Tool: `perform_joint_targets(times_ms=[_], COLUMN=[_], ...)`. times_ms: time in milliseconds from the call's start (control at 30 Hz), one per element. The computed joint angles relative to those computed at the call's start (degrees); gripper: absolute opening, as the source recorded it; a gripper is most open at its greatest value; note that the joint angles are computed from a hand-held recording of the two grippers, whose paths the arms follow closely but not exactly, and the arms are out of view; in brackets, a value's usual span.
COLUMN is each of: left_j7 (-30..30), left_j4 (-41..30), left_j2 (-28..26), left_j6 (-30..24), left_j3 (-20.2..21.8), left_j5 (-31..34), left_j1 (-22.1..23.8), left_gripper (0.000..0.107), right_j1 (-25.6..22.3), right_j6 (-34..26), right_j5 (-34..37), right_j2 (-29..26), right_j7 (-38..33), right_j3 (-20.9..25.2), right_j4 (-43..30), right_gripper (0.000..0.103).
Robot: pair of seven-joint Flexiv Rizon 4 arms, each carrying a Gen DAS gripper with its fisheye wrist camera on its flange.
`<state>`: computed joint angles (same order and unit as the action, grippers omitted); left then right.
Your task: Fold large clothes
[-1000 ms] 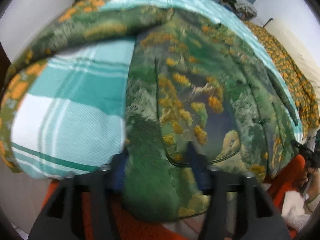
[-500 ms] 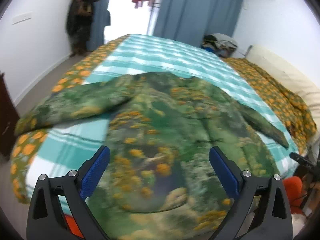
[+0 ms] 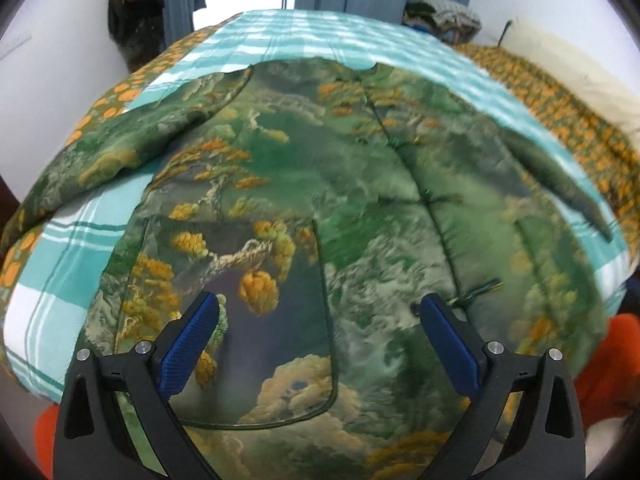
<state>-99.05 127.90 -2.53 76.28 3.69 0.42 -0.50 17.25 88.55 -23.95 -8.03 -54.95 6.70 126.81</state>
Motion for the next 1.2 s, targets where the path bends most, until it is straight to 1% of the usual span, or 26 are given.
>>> perform_joint_targets(times_ms=[67, 100, 167, 200, 367, 400, 467, 533, 567, 633, 767, 833, 900, 967, 1067, 1133, 1200], left_j7=[1.59, 4.72, 9.95, 10.78, 8.96, 8.02, 3.56, 0.24, -0.69, -1.01, -2.61, -3.88, -4.69, -6.18, -8.6, -9.94, -10.8], left_j4=[0.76, 2.01, 3.67, 4.03, 4.12, 3.96, 2.96, 2.02, 1.9, 2.39, 2.89, 2.95, 3.13, 2.78, 2.01, 1.69, 1.4], left_j2=[0.13, 0.45, 0.93, 1.22, 1.7, 1.62, 1.62, 1.53, 1.56, 1.67, 1.99, 2.09, 2.05, 1.83, 1.56, 1.46, 1.31], left_j6=[0.5, 1.79, 3.88, 4.52, 6.47, 6.47, 5.26, 3.65, 3.32, 3.8, 4.6, 4.63, 4.69, 3.78, 2.17, 1.46, 0.77], left_j3=[-0.29, -0.85, -1.71, -1.76, -0.87, -0.64, 0.21, 0.7, 0.78, 0.77, 0.85, 0.94, 0.97, 1.1, 1.33, 1.43, 1.47], left_j5=[-1.25, -4.82, -11.37, -12.8, -12.34, -11.35, -5.91, -1.89, -0.92, -1.02, 0.27, 1.43, 1.93, 3.4, 6.28, 7.96, 9.28], left_j1=[-0.09, -0.15, -0.5, -0.7, -0.55, -0.36, 0.29, 0.84, 1.02, 1.26, 1.62, 1.83, 2.03, 2.29, 2.53, 2.59, 2.59], left_gripper=[0.1, 0.1, 0.1, 0.1, 0.1, 0.1, 0.1, 0.1, 0.1, 0.1, 0.1, 0.1, 0.1, 0.1, 0.1, 0.1, 0.1], right_j1=[1.27, 1.14, 0.05, -0.92, -1.99, -2.51, -3.51, -4.92, -5.67, -7.88, -13.34, -17.97, -18.96, -20.27, -20.73, -20.03, -19.67], right_j6=[0.76, 0.88, 0.42, -0.25, -1.35, -1.29, -0.72, -0.18, -0.11, 0.36, 0.56, -0.69, -1.33, -0.65, 2.32, 4.01, 4.62], right_j5=[-3.94, -4.23, -1.85, 0.85, 5.32, 6.36, 8.24, 10.31, 11.4, 14.43, 21.34, 26.3, 28.67, 31.03, 32.49, 33.3, 32.91], right_j2=[0.24, 0.12, -0.29, -0.67, -1.61, -1.81, -2.27, -3.06, -3.44, -4.81, -9.2, -12.94, -15.34, -18.25, -22.72, -24.89, -26.36], right_j7=[1.95, 1.8, 0.19, -1.43, -0.99, -0.91, -0.71, 0.13, 0.24, 0.02, -0.04, -0.5, 1.74, 3.76, 7.97, 12.31, 15.52], right_j3=[-2.06, -1.91, -0.18, 1.39, 0.84, 0.73, 0.4, -0.4, -0.39, 0.02, 1.79, 4.86, 4.42, 4.48, 2.99, 1.27, 0.3], right_j4=[0.82, 0.81, 0.19, -0.51, -1.81, -2.21, -2.96, -4.42, -5.18, -7.43, -13.13, -17.35, -19.49, -21.84, -25.37, -27.06, -28.3], right_gripper=[0.072, 0.072, 0.072, 0.072, 0.072, 0.072, 0.072, 0.072, 0.072, 0.072, 0.072, 0.072, 0.072, 0.072, 0.072, 0.068, 0.057])
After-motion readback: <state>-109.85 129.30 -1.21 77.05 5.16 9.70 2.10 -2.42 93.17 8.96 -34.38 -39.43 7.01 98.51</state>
